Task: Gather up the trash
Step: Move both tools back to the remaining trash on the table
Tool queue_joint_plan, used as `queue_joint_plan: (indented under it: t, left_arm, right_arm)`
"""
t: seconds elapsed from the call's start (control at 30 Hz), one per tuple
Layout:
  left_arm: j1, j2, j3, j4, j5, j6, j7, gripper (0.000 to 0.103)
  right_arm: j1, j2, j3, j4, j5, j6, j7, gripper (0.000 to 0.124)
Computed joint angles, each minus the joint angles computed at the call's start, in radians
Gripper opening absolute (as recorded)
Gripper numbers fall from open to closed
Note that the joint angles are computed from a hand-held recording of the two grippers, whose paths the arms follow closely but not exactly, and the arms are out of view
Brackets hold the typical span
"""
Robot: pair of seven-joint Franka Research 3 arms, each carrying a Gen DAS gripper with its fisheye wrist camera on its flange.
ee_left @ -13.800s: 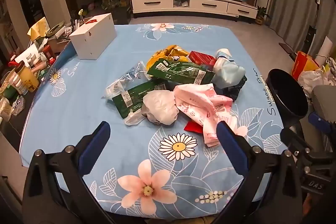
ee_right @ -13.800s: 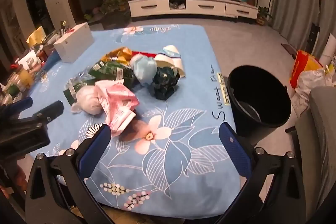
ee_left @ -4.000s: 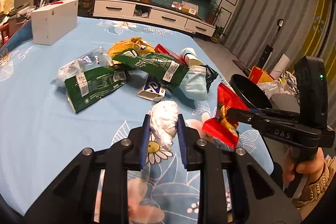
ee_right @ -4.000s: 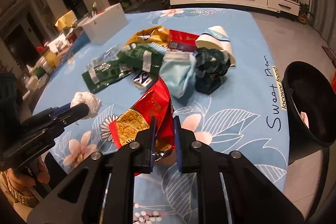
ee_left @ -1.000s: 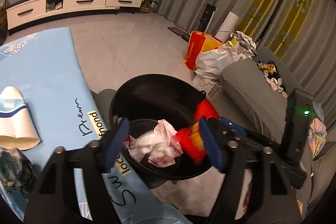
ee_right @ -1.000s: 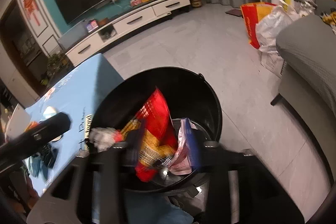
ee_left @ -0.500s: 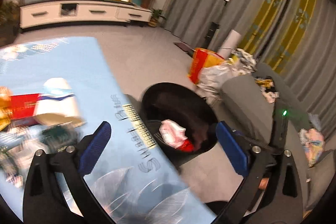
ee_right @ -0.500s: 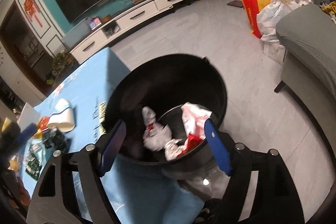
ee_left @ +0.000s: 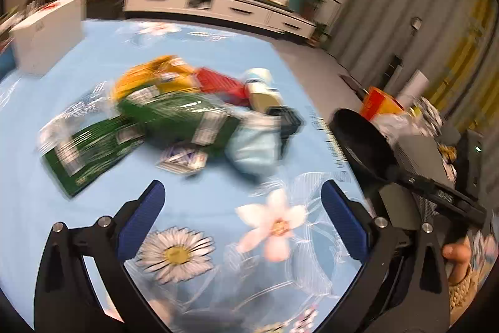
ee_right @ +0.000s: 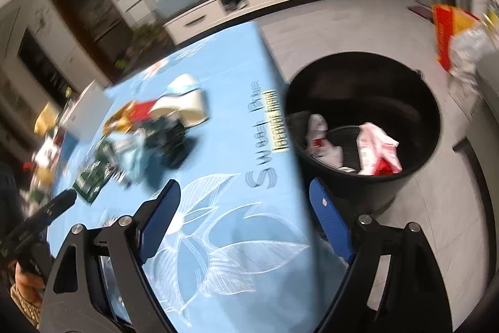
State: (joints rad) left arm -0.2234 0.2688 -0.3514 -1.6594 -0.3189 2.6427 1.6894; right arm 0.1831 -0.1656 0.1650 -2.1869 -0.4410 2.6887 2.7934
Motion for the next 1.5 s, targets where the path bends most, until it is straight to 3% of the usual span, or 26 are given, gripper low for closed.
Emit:
queue_joint_plan:
  t: [0.27,0.43,0.6,0.73,1.17,1.33,1.4,1.5]
  left_arm:
    - [0.054,-0.071,0.008,-0.116,-0.141,0.009,0.037,0.100]
    - [0.069,-0.065,0.010,-0.115,-0.259,0.008,0.085,0.100]
    - [0.076,-0.020,0.000,-0.069,-0.351,0.018,0.095,0.100]
    - [0.067,0.049,-0.004,0.009,-0.333,0.026,0.041,0.100]
    - [0.056,0.301,-0.048,0.315,-0.148,0.029,-0.204,0.099]
    - [0.049,0.373,-0.052,0.408,-0.082,-0.007,-0.268,0.085]
    - [0.053,0.403,-0.063,0.450,-0.071,-0.034,-0.270,0.066]
    - [0.056,0.416,-0.069,0.463,-0.062,-0.034,-0.272,0.054]
  right_arm:
    - [0.082,0.120,-0.015,0.139,0.061,-0.042,-0.099,0.083]
    - [0.125,0.172,-0.046,0.193,0.100,-0.049,-0.151,0.083]
    - [0.145,0.225,-0.077,0.220,0.172,0.044,-0.185,0.083]
    - [0.150,0.261,-0.101,0.233,0.259,0.139,-0.207,0.083]
    - [0.155,0.391,-0.148,0.335,0.495,0.250,-0.326,0.083]
    - [0.157,0.428,-0.152,0.371,0.559,0.240,-0.376,0.083]
    - [0.149,0.437,-0.140,0.377,0.600,0.244,-0.409,0.082]
    - [0.155,0.438,-0.145,0.377,0.619,0.249,-0.435,0.068]
